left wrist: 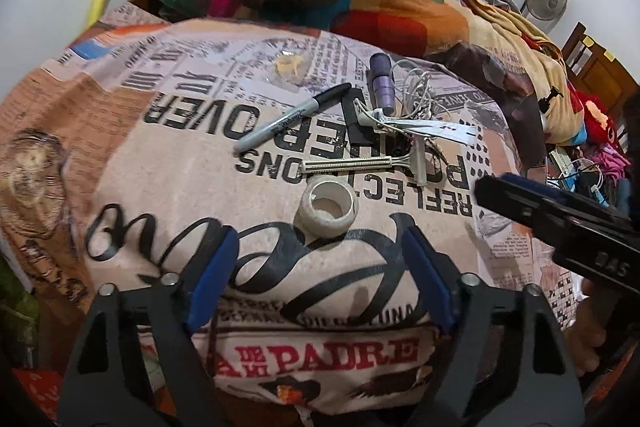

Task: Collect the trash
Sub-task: 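Grasp the white tape roll with the left gripper while the right gripper grasps the clear tube, then carry tape roll and clear tube to the white bin and release both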

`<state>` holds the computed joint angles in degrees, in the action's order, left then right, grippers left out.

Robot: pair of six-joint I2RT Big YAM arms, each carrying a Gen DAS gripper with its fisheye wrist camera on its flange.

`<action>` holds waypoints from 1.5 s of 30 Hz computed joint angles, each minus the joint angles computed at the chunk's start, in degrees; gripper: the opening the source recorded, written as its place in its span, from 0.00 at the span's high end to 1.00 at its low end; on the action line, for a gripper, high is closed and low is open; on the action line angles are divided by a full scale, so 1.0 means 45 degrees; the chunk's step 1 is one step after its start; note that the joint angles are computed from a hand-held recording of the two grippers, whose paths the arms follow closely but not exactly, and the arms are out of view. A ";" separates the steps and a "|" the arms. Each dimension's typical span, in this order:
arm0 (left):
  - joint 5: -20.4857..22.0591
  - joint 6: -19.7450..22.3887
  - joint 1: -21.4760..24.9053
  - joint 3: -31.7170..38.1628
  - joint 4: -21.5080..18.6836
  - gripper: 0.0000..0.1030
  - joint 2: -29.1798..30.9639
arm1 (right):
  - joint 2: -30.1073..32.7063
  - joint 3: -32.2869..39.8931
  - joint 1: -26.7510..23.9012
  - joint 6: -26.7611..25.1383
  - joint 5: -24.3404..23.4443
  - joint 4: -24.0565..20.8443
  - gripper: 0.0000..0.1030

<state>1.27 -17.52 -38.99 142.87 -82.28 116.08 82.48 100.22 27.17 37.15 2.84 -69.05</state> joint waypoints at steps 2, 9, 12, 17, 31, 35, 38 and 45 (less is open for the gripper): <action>0.0306 -0.0016 0.0048 0.0241 0.0012 0.32 0.0288 | 0.0264 0.0078 -0.0173 -0.0145 -0.0280 0.0136 0.66; 0.0851 -0.0092 0.0131 0.0158 0.0507 0.51 0.0602 | 0.0953 0.0578 -0.0334 -0.0609 -0.0500 0.0218 0.72; 0.0927 -0.0159 0.0159 0.0007 0.0744 0.56 0.0585 | 0.1289 0.0893 -0.0319 -0.0728 -0.0313 0.0007 0.73; 0.1073 -0.0170 0.0207 -0.0540 0.1203 0.63 0.0341 | 0.1544 0.0997 -0.0352 -0.0611 -0.0094 -0.0233 0.87; 0.0942 -0.0319 0.0202 -0.1437 0.1269 0.64 -0.0660 | 0.0856 0.0646 0.0206 -0.0038 0.0643 -0.0343 0.89; 0.0698 -0.0415 0.0217 -0.1613 0.1230 0.64 -0.1146 | 0.0490 0.0741 0.0573 0.0399 0.0963 -0.0579 0.89; 0.0388 -0.0450 0.0237 -0.1867 0.1265 0.64 -0.1716 | 0.0395 0.1140 0.0907 0.0658 0.1313 -0.0789 0.89; -0.0575 -0.0310 0.0358 -0.2775 0.1424 0.64 -0.3420 | 0.0580 0.2950 0.2015 0.0540 0.2682 -0.1488 0.89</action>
